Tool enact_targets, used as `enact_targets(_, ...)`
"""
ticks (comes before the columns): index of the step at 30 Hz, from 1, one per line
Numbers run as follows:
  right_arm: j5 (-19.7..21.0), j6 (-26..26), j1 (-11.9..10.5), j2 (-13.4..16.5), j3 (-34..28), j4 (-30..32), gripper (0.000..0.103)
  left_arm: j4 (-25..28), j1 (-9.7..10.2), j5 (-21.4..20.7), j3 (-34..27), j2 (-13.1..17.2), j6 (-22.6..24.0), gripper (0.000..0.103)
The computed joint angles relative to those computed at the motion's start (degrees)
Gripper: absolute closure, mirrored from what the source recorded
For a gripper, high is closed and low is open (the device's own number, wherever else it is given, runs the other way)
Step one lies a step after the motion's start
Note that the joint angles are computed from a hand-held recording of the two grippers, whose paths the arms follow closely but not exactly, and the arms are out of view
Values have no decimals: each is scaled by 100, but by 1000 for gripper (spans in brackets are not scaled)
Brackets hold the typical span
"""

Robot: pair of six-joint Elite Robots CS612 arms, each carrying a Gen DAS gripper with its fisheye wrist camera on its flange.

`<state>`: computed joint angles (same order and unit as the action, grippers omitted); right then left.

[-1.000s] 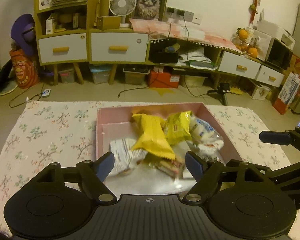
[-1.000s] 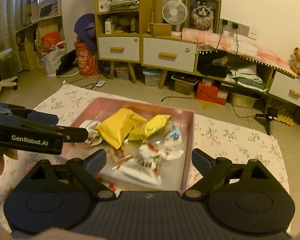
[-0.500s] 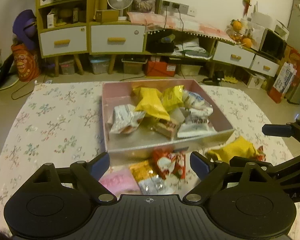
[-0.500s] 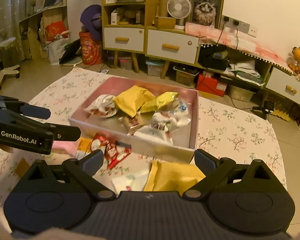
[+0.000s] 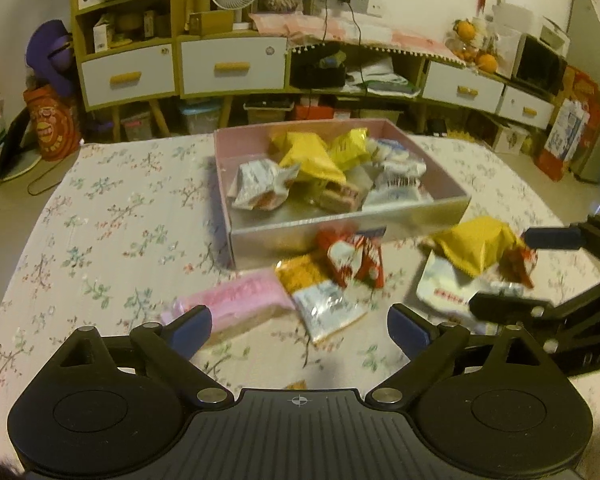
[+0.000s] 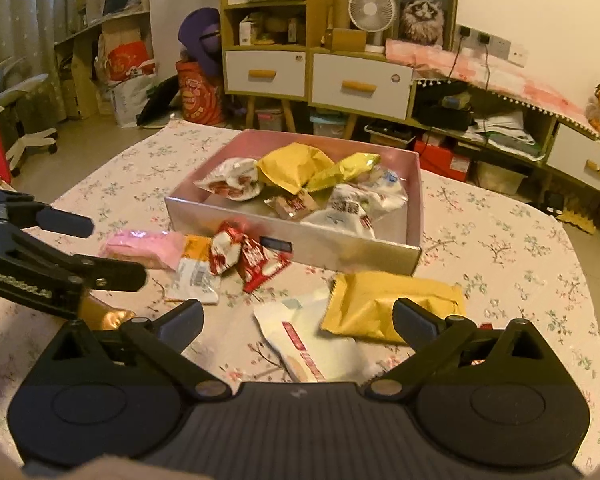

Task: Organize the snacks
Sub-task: 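Withdraw both tools from the box toward the remaining snacks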

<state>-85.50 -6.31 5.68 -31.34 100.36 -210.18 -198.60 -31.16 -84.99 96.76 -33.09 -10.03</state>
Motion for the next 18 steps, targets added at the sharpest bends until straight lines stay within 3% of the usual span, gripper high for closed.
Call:
enact_targets(10,-73,-65,-77,145,198,-471,1,-614,44,-178,224,182,542,6)
enact_targets(18,73,-373,-117,144,310,-307,1,-441,115,-369,254,229,787,6)
